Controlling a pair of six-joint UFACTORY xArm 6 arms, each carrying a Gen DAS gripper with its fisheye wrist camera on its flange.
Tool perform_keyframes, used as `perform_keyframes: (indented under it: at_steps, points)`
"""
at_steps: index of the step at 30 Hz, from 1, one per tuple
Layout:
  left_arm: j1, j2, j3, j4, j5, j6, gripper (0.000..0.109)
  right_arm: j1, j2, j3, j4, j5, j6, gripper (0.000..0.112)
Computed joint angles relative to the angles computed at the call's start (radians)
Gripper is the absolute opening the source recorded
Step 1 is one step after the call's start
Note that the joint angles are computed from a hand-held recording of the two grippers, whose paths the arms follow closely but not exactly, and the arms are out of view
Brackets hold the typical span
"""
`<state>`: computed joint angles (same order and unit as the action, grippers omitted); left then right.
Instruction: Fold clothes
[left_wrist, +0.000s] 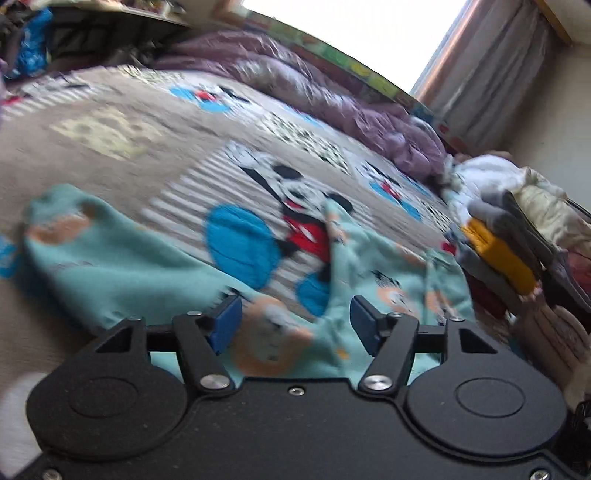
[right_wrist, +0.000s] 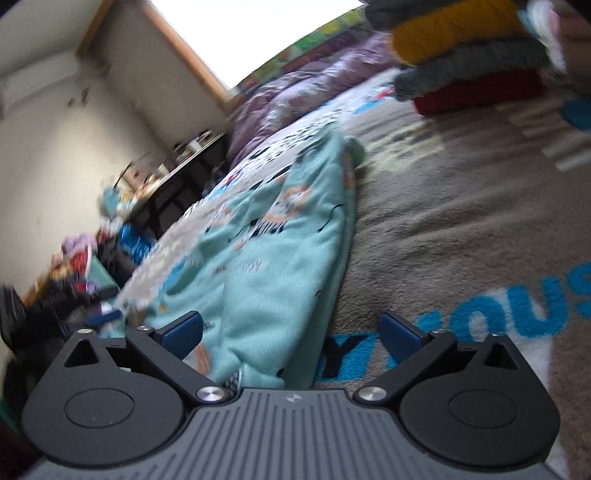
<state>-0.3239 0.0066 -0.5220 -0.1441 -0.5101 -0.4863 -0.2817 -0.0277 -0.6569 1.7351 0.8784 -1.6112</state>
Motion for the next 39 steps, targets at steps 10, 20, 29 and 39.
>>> perform_keyframes:
  at_steps: [10, 20, 29, 39]
  points:
    - [0.029, 0.121, -0.121, 0.237, 0.039, -0.187, 0.064, 0.141, 0.108, -0.27, 0.092, -0.31, 0.024, 0.073]
    - [0.067, 0.188, -0.187, 0.374, 0.002, -0.323, 0.064, 0.27, 0.371, -0.62, -0.078, -0.538, 0.086, 0.056]
    - [0.093, 0.203, -0.201, 0.449, 0.003, -0.368, 0.064, 0.312, 0.416, -0.674, -0.149, -0.585, 0.083, 0.029]
    - [0.079, 0.189, -0.179, 0.398, 0.0, -0.32, 0.064, 0.313, 0.35, -0.628, 0.006, -0.622, -0.079, 0.006]
